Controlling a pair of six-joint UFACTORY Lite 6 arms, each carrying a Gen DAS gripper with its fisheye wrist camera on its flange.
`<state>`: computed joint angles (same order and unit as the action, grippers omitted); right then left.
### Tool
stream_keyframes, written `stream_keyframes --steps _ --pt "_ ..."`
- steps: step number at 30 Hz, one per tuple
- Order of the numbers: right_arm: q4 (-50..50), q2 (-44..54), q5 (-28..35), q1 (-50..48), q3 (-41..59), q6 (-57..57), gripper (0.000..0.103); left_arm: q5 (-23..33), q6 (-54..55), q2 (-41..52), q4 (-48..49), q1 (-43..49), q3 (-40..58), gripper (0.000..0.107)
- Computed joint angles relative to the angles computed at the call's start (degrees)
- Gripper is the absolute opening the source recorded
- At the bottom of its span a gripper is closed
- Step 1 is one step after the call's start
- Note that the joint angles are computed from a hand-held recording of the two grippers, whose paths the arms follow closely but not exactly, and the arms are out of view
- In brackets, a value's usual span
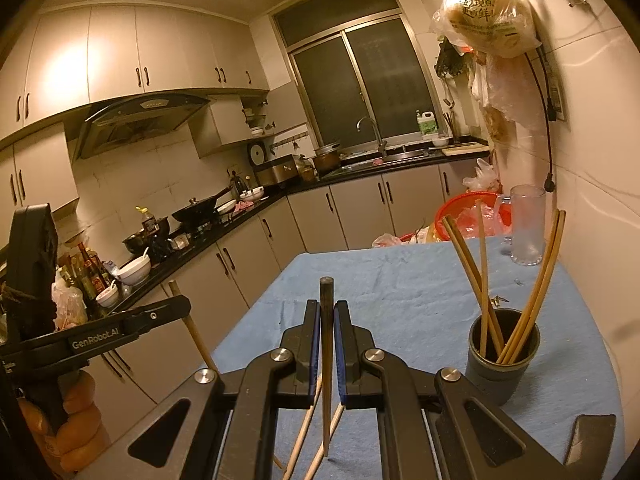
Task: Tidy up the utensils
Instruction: 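Carry both held chopsticks upright over the black cup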
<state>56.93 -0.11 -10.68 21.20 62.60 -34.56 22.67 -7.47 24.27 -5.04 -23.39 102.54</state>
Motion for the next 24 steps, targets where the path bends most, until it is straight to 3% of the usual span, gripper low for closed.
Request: stream_keyframes --steps 24 --pt "0.59 -6.19 -0.40 -1.30 -4.03 0.24 0.007 2.92 -0.72 1.58 2.49 -1.52 4.50 0.007"
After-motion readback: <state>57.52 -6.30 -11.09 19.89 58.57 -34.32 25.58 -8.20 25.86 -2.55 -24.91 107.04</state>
